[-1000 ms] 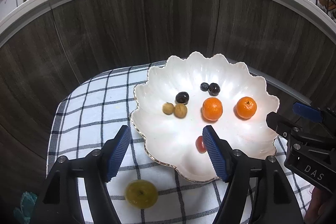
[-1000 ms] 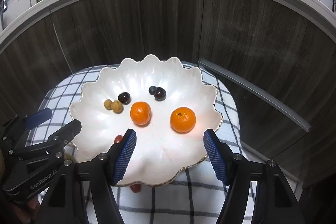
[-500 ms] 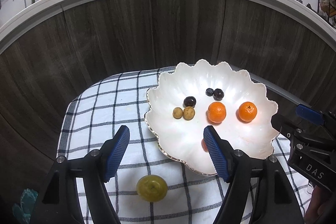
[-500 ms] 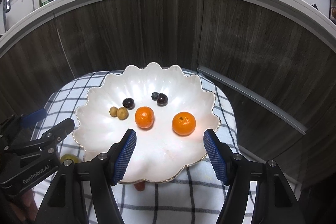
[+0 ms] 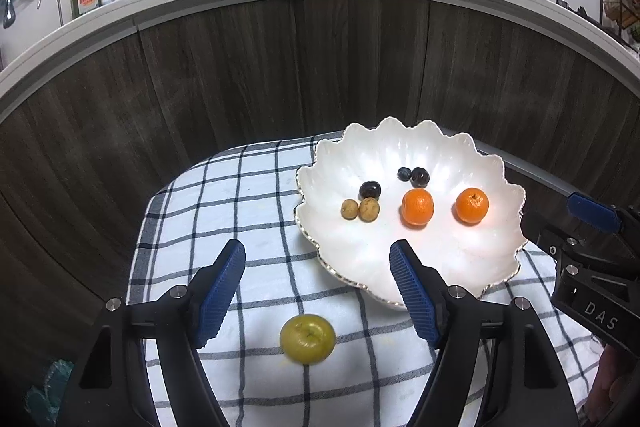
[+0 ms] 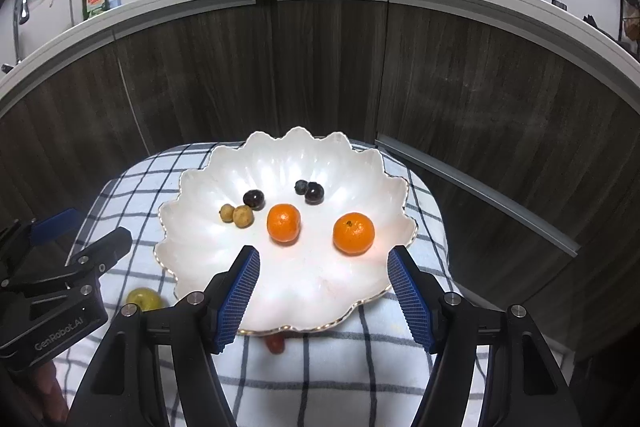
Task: Organize fruits
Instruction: 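Withdraw both open tools and move the left toward the green apple while the right approaches the red grape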
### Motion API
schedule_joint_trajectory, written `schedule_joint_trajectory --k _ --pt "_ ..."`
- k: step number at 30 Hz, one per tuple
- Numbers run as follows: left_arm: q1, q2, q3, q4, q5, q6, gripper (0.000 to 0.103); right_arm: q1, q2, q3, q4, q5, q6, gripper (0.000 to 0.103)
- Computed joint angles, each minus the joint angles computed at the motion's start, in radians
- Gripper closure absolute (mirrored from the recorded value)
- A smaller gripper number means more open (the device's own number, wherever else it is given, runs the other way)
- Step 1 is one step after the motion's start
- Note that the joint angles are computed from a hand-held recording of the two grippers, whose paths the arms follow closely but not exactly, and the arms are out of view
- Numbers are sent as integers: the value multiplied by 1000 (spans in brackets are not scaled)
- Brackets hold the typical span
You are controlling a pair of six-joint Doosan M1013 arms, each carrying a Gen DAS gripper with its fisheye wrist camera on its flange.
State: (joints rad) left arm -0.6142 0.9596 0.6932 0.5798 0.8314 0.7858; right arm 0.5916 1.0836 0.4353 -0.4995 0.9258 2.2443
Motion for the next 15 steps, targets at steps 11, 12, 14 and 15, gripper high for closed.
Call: schedule_joint_trajectory --k 11,12,14,15 --pt "-5 -40 93 39 -37 -65 29 15 -47 107 -51 -62 63 35" --pt "-5 -43 102 41 -41 -71 29 16 -50 116 -53 -67 66 35" --pt "-6 -51 121 44 -49 -81 29 19 -54 128 -57 -73 74 35" --pt "-6 -53 129 47 -52 -85 29 20 -57 135 -59 -78 78 35"
